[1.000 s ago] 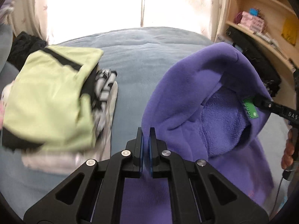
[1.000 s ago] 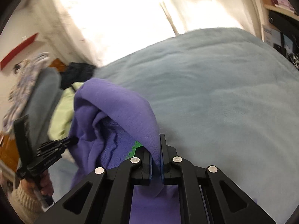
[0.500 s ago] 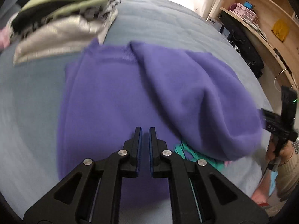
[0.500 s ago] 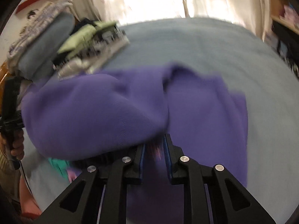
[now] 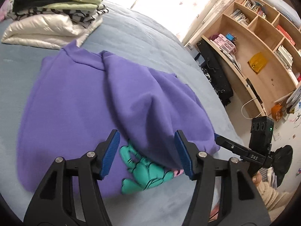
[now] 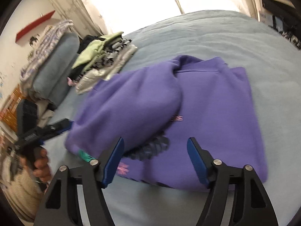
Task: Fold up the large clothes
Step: 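Fold the hood over the hoodie body with the right gripper, then press the laid hood flat with both grippers and release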
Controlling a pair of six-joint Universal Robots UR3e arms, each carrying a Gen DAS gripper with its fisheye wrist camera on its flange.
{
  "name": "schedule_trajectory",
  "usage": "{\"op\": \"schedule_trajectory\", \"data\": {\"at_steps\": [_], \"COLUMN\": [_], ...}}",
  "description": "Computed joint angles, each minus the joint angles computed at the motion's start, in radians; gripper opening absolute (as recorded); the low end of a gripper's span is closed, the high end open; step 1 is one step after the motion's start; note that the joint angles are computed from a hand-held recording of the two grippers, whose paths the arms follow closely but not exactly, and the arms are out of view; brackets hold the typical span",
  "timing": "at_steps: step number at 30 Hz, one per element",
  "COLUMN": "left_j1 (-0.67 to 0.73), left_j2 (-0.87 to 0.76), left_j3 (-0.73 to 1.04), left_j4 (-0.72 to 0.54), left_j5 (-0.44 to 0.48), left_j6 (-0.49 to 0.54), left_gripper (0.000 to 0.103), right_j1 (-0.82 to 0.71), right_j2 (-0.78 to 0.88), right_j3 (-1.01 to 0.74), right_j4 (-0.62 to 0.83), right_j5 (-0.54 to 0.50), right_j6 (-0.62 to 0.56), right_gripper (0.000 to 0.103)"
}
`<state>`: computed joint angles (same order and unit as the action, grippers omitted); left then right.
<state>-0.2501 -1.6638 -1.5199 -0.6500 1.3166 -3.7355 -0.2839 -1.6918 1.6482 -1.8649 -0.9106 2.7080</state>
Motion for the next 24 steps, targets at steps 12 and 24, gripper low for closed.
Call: {"op": "schedule_trajectory", "data": {"at_steps": [12,24], "left_j1": [0.080,0.053], "left_j2": [-0.266,-0.378], "left_j3": [0.059,0.154], "left_j4": [0.220,0.294], "left_j5": [-0.133,-0.083], "left_j6": [-0.066,-0.119], "left_gripper": [0.057,0.014], "right_j1": [0.125,0.191], "right_j2": [0.366,0.460], "right_j3": [-0.248,-0.290], "right_j4": [-0.126,-0.244], "right_j5": [0.040,0.018], "right_j6": [0.299,0.334], "right_gripper": [0.079,0.033]}}
